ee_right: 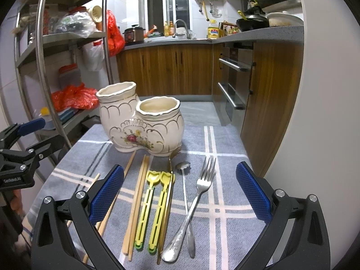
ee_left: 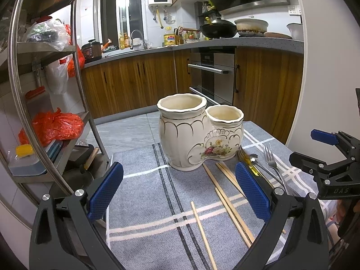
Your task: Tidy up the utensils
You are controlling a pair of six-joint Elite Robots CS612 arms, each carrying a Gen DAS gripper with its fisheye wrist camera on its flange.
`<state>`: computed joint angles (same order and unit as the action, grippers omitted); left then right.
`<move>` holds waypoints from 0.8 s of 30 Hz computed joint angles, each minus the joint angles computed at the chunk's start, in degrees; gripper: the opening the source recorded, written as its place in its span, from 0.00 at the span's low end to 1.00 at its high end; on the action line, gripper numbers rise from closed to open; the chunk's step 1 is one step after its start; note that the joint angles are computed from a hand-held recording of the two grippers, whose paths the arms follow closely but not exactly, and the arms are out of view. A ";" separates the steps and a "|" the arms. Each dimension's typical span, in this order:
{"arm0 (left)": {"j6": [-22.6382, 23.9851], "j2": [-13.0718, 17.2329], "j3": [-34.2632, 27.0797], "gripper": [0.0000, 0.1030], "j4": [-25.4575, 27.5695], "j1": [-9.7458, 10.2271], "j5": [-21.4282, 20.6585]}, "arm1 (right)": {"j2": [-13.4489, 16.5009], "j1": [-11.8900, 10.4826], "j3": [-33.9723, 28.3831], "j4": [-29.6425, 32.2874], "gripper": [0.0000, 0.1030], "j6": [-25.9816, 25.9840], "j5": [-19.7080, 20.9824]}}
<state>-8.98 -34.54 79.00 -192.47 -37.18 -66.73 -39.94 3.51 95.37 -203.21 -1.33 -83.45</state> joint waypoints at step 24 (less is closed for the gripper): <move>-1.44 -0.08 -0.02 0.95 3.40 0.79 -4.02 | 1.90 -1.26 -2.81 3.41 0.95 -2.45 -1.63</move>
<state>-10.42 -34.62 78.98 -189.06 -36.38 -70.76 -38.04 2.25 92.56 -199.80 -3.78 -85.08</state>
